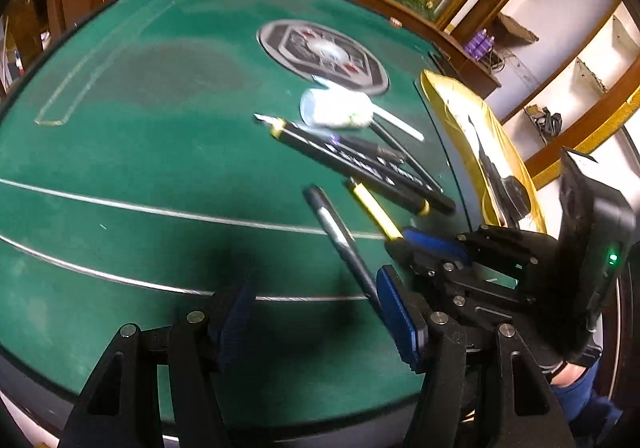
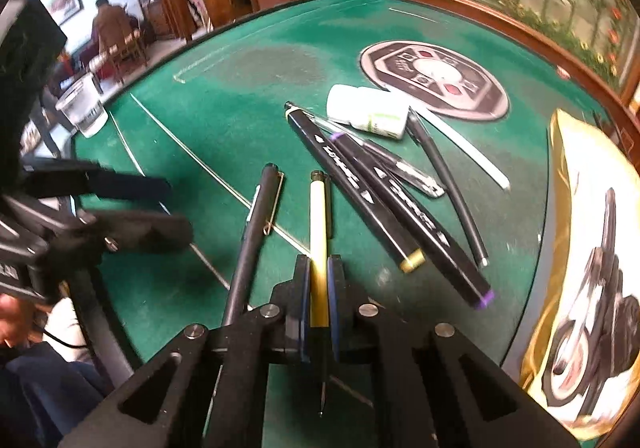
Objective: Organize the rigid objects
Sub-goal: 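Grasp a yellow marker with the right tool while the left tool grasps a black pen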
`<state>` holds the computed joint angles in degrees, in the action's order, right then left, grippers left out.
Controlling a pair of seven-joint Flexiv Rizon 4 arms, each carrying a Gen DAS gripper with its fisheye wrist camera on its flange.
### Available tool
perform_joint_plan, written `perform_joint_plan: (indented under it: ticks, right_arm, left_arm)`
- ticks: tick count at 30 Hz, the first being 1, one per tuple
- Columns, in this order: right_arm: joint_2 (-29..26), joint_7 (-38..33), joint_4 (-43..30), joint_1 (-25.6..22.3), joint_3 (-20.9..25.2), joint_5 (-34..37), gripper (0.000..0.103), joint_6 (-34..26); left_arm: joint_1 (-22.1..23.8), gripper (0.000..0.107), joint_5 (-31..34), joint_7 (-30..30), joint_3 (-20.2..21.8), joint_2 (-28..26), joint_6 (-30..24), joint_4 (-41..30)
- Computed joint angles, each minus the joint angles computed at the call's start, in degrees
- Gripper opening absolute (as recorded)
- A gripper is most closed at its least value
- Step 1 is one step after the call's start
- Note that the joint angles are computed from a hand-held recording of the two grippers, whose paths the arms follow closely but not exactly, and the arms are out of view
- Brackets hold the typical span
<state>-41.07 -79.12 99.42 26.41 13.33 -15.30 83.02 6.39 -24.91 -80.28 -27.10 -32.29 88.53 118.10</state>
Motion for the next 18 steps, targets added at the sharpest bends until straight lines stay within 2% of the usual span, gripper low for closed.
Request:
perform_joint_plan:
  ticks: [1, 6, 7, 10, 11, 12, 13, 14, 15, 17, 18]
  right_arm:
    - [-0.13, -0.08, -0.09, -0.49, 0.45, 0.38, 0.008, 0.37]
    - [-0.07, -0.69, 1.03, -4.06, 3.46, 2.98, 0.008, 3.63]
    - [0.02, -0.88, 1.24, -4.73, 3.93, 3.24, 0.008, 4.20]
    - [0.42, -1.15, 2.13, -5.91, 4.71, 3.63, 0.008, 5.66]
    - [0.38, -1.33, 2.25, -6.51, 5.28, 3.72, 0.008, 5.98]
    - [0.30, -1.64, 2.35, -7.28, 6.09, 3.82, 0.008, 6.21]
    - [0.21, -1.87, 2.42, -7.87, 6.73, 3.88, 0.008, 6.33]
    - [0.03, -2.13, 2.41, -8.54, 7.47, 3.99, 0.008, 6.43]
    - [-0.15, -2.34, 2.38, -9.15, 8.18, 4.13, 0.008, 6.54]
    - [-0.33, -2.59, 2.35, -9.87, 8.92, 4.30, 0.008, 6.74]
    - [-0.38, -2.57, 2.35, -10.00, 9.07, 4.41, 0.008, 6.95]
  left_arm:
    - [-1.15, 0.066, 0.15, -0.44, 1.01, -0.13, -1.08, -0.77]
    - [-13.18, 0.066, 3.30, -5.79, 14.01, -1.37, -7.68, -7.50]
    - [-14.56, 0.066, 3.96, -6.66, 15.53, -1.74, -8.08, -8.45]
    - [-22.42, 0.065, 10.02, -12.21, 25.27, -3.06, -9.98, -12.59]
    - [-23.57, 0.060, 10.99, -12.92, 26.68, -3.27, -10.02, -13.06]
    - [-25.98, 0.045, 14.18, -15.31, 29.96, -3.69, -10.52, -14.26]
    - [-28.02, 0.040, 17.18, -17.28, 32.92, -3.96, -11.56, -15.37]
    - [-28.68, 0.032, 18.59, -17.93, 34.02, -4.04, -11.88, -15.73]
    - [-28.33, 0.022, 19.67, -18.25, 34.04, -3.91, -11.79, -15.66]
    - [-27.02, 0.012, 21.42, -18.16, 33.40, -3.41, -11.88, -15.19]
    - [-26.31, 0.011, 21.93, -18.27, 33.22, -3.16, -11.90, -14.89]
